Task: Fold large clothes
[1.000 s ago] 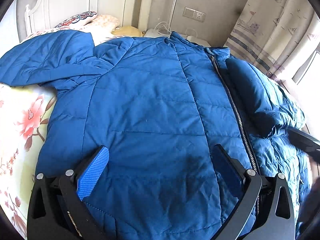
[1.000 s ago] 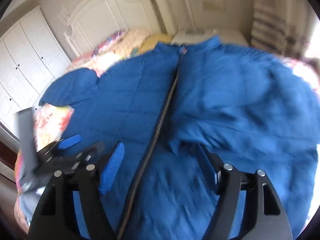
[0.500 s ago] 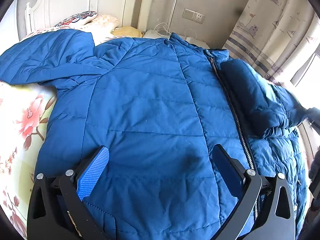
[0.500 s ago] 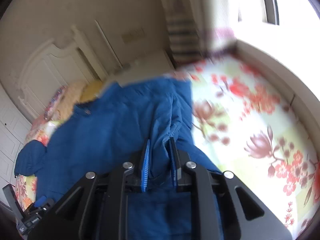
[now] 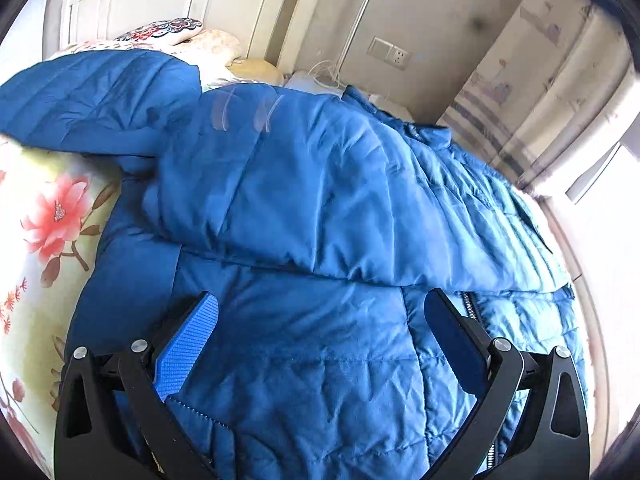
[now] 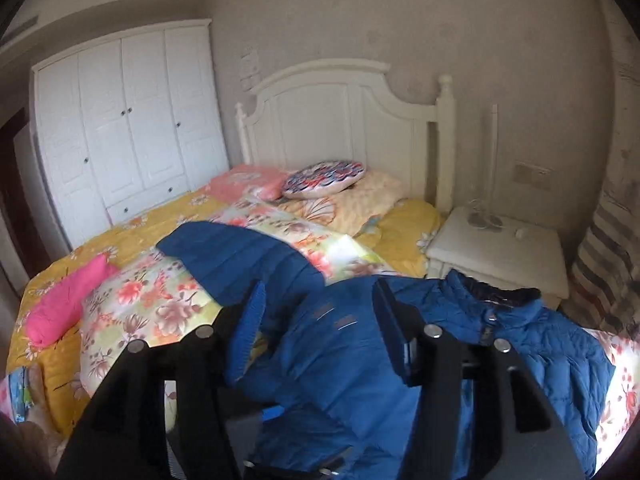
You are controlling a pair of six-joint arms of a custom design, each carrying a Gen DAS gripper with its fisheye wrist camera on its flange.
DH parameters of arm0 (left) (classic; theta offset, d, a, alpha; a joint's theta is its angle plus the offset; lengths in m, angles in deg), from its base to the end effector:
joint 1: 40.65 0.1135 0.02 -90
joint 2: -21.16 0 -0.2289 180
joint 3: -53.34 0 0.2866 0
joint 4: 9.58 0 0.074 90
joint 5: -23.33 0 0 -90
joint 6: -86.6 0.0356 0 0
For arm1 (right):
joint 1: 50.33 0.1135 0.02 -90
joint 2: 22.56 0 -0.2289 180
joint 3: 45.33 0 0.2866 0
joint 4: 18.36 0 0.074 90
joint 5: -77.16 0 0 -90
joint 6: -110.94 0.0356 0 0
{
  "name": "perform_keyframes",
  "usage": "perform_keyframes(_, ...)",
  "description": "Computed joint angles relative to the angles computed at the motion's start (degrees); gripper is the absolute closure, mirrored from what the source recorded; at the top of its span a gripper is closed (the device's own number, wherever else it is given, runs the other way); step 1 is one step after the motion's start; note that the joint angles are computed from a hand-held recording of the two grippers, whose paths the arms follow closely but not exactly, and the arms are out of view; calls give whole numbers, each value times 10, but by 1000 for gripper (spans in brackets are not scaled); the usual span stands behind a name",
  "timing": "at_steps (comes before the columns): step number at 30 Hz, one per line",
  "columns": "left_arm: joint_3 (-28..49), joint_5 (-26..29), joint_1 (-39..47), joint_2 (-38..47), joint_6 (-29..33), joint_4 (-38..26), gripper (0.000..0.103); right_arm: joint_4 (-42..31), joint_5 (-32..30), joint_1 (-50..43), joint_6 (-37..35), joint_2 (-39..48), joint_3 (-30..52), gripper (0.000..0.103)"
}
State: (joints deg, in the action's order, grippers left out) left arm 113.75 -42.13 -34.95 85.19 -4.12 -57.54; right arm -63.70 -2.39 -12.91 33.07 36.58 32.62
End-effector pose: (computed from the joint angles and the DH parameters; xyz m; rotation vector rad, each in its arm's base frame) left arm 0.2720 0.0123 0.2178 0.0475 2.4200 -0.4879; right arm 0.2195 0.1598 0.3537 -0.3342 2.0169 0.3595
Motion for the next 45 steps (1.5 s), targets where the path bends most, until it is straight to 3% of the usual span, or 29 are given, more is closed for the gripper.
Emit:
perform_keyframes(2,3,30,15,2,0,-4,4,-49,38,-48,11,-81,-56,48)
perform_keyframes(4,7,63,35,10,-5,-8,4,-96,38,-145,16,-136,-108,48)
perform_keyframes(7,19,111,75,19,-35,-16,4,-139,-36,-316,3,-225,-204,48)
perform_keyframes(10,36,94,81,7,-54,-15,4,-152,-110,-455,-50,-250,-273,49)
perform_keyframes(14,121,-5,18,56,-33,-42,4,-111,-124,-510,-107,-244,-343,58)
perform_keyframes(17,183,-118,-56,133,9,-38,4,-82,-73,-475,-100,-226,-355,58)
perform_keyframes(19,208,-144,-67,185,26,-39,4,-62,-54,-457,-87,-208,-357,58)
perform_keyframes(21,227,-197,-92,242,55,-41,4,-65,-79,-483,-88,-224,-370,58)
perform_keyframes(22,205,-235,-110,236,78,-11,4,-65,-104,-507,-92,-219,-367,58)
perform_keyframes(24,188,-260,-122,221,87,1,4,-75,-136,-526,-87,-187,-342,57)
perform_keyframes(26,196,-240,-112,211,86,-19,4,-99,-107,-513,-83,-170,-311,58)
perform_keyframes(29,181,-204,-100,158,84,-2,4,-78,-69,-475,-77,-171,-271,58)
perform_keyframes(34,228,-230,-129,212,79,1,4,0,-29,-396,-81,73,-116,57)
perform_keyframes(36,243,-246,-134,259,78,-2,4,4,-28,-393,-82,167,-63,57)
perform_keyframes(38,214,-244,-133,252,84,24,4,-2,-37,-418,-76,249,-31,55)
perform_keyframes(39,211,-242,-133,247,88,24,4,15,-86,-444,-66,249,-44,54)
perform_keyframes(40,206,-248,-136,243,89,28,4,9,-97,-451,-61,247,-41,55)
perform_keyframes(43,196,-261,-144,238,89,35,4,-35,-86,-445,-48,248,-2,53)
perform_keyframes(45,195,-261,-146,237,86,35,4,-13,-83,-443,-44,248,20,51)
